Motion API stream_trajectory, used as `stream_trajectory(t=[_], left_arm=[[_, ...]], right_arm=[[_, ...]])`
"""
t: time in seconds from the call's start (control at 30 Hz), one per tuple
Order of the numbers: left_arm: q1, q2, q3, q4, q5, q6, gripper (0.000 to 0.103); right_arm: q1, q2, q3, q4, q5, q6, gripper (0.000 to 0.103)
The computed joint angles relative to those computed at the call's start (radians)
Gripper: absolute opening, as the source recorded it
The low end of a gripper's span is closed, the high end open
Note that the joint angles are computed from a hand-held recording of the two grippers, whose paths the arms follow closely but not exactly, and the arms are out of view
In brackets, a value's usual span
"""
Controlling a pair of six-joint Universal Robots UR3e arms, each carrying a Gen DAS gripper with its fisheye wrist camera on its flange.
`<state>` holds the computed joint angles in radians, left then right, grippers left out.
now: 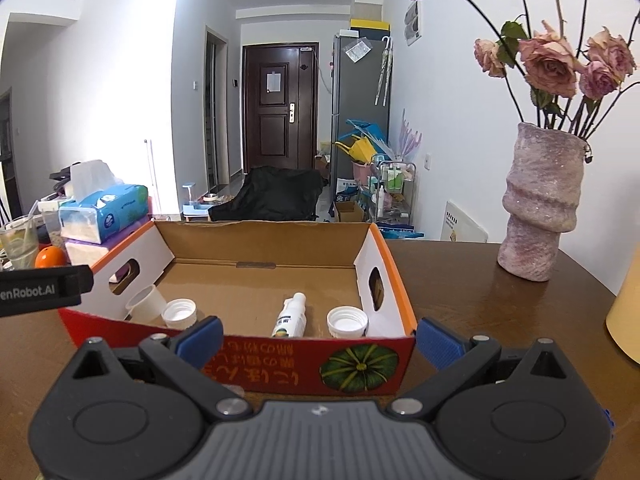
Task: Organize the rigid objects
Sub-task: 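Withdraw both open tools from the box back over the table, then grasp the red-and-white lint roller with the right gripper while the left grasps the green bottle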
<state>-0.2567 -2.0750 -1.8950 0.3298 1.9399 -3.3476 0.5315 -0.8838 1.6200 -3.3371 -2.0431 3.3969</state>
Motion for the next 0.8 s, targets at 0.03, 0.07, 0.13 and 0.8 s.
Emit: stream_trajectory(t=[0.03, 0.07, 0.13, 0.8], left_arm=[[-0.001, 0.008, -0.016, 0.011, 0.0, 0.0, 0.103], [-0.003, 0.017, -0.033, 0.021, 0.001, -0.002, 0.103], [-0.005, 0.037, -0.078, 0.055, 0.0, -0.007, 0.103], [-0.135, 0.145, -0.387, 0.287, 0.102, -0.046, 0.103]], right_arm=[[0.003, -0.008, 0.017, -0.01, -0.005, 0.002, 0.103], [0.005, -0.019, 0.036, -0.021, -0.008, 0.004, 0.103], [0.014, -0.041, 0.073, -0.04, -0.018, 0.01, 0.103], [0.108, -0.179, 0.404, -0.221, -0.096, 0.101, 0.103]])
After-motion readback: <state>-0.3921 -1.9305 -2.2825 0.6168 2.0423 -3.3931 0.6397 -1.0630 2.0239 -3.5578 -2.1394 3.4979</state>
